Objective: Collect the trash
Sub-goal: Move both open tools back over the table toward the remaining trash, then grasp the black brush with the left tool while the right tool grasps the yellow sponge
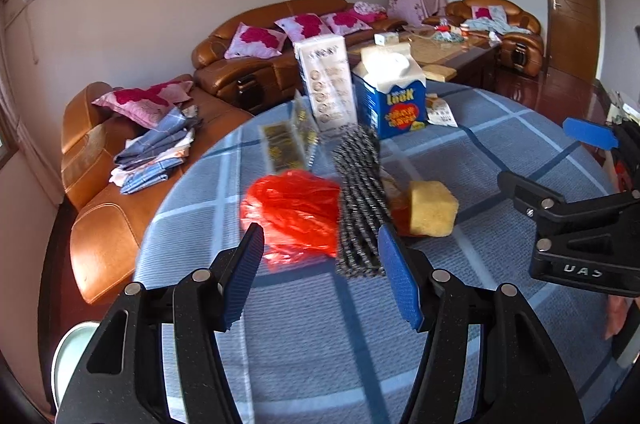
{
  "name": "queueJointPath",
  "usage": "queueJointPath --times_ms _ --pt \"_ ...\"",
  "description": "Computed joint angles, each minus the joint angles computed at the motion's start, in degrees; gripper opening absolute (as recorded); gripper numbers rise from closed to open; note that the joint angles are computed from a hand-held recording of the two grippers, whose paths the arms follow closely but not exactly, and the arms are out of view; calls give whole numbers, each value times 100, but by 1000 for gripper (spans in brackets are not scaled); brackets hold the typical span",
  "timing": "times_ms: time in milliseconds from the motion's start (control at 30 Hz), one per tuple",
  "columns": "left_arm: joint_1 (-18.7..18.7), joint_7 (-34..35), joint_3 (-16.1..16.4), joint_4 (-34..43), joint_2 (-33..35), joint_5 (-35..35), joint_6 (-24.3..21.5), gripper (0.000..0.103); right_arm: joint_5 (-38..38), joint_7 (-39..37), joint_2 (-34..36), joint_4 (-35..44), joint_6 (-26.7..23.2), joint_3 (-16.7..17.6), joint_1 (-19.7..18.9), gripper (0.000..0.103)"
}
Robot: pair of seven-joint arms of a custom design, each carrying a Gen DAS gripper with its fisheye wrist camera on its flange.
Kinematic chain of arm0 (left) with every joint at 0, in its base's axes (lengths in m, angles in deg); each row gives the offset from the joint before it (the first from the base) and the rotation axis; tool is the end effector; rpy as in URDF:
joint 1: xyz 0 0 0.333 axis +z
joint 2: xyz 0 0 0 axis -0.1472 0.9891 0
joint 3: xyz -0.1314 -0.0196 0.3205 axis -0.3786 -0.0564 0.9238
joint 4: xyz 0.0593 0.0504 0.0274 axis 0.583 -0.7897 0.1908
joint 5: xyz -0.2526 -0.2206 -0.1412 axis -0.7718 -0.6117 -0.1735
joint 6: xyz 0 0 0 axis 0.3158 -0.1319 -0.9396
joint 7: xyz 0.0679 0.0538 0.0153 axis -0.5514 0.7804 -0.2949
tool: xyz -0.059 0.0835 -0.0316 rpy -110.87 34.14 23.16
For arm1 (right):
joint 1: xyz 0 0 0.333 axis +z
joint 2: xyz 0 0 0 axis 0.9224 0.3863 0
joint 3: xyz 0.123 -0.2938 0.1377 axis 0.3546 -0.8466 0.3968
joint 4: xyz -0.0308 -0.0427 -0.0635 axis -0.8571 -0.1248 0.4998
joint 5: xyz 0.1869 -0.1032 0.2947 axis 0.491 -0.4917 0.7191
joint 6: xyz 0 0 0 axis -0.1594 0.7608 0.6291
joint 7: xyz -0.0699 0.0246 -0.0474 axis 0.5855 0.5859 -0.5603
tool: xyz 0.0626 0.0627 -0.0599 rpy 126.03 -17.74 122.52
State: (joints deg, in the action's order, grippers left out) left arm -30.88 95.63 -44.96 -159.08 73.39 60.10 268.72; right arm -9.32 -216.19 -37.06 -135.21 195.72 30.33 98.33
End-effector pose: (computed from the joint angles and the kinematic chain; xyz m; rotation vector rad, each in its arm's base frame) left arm 0.6796 -0.3865 0.3235 -0.7444 2.3786 -1.0343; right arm 0.5737 0.2840 0.2966 -1.2660 2.1463 -1.2540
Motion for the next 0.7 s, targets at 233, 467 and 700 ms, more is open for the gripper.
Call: queueJointPath --times_ms 233,467,700 --pt "-41 -205 87 769 343 254 -1455 10 -179 301 -109 -101 169 -11 -66 96" --pt "566 544 -642 -72 -49 -201 -854 0 -292 405 -46 107 328 -8 -88 96" --pt "671 591 -611 -98 -110 -576 -714 2 -59 97 177 412 405 -54 -22 96"
